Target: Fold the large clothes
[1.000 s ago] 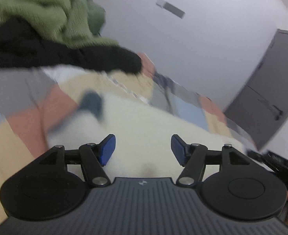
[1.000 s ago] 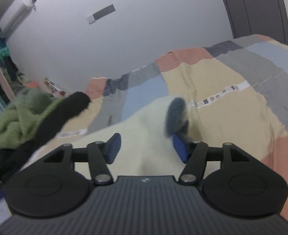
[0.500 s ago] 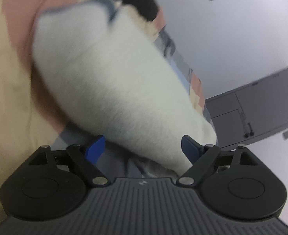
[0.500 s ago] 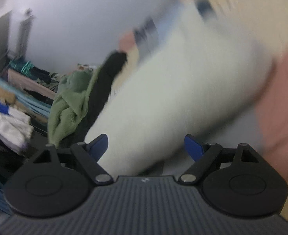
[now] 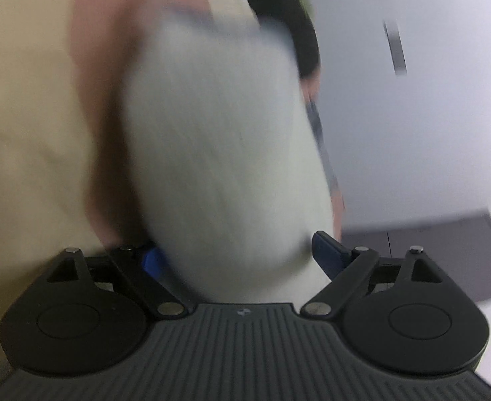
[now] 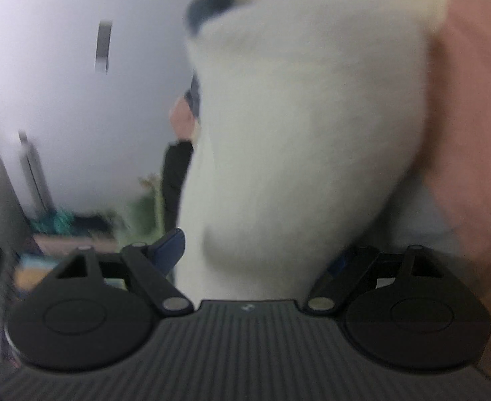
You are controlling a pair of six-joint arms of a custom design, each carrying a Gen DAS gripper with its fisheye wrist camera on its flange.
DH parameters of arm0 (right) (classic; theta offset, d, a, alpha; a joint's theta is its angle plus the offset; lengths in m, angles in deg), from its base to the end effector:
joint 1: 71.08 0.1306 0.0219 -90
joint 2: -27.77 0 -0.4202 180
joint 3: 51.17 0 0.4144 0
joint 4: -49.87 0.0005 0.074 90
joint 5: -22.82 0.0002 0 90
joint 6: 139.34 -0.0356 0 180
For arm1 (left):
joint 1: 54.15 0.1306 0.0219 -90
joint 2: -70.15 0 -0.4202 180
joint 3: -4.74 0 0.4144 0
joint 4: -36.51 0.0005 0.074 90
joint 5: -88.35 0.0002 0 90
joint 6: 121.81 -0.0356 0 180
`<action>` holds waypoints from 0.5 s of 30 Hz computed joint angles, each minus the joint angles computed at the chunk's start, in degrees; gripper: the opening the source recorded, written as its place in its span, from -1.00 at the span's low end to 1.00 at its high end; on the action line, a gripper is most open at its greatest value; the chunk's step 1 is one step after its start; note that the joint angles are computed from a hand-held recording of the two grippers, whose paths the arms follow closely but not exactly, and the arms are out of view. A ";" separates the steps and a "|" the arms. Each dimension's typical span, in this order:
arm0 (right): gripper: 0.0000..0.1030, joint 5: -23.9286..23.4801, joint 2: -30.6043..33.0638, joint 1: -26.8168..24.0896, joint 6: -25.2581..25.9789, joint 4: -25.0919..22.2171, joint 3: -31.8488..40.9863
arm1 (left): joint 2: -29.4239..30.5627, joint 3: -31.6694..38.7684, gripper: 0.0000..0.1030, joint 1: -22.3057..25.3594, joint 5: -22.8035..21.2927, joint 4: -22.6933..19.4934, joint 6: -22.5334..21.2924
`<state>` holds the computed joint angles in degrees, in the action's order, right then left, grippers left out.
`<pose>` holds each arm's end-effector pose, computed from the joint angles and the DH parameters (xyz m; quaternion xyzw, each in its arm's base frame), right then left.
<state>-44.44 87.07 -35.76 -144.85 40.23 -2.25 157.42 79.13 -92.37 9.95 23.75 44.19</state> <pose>0.2655 0.1707 0.3805 0.5005 0.6382 0.4440 0.3808 0.3912 -0.3178 0.4107 -0.2217 0.8141 -0.4914 0.2159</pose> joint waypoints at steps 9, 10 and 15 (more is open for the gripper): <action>0.72 -0.34 4.24 -1.79 4.92 -3.44 3.12 | 3.75 2.77 0.74 2.26 3.59 0.55 -1.48; 0.72 -1.22 3.93 -2.65 6.20 -3.67 2.85 | 4.10 3.36 0.73 1.89 2.87 0.10 -2.70; 0.27 -2.76 4.11 -3.45 10.19 -6.76 4.17 | 3.91 4.14 0.17 0.90 -0.78 -2.37 -6.07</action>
<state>-47.20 91.17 -39.21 -134.67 33.46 1.92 161.33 83.27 -91.47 9.17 21.38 38.12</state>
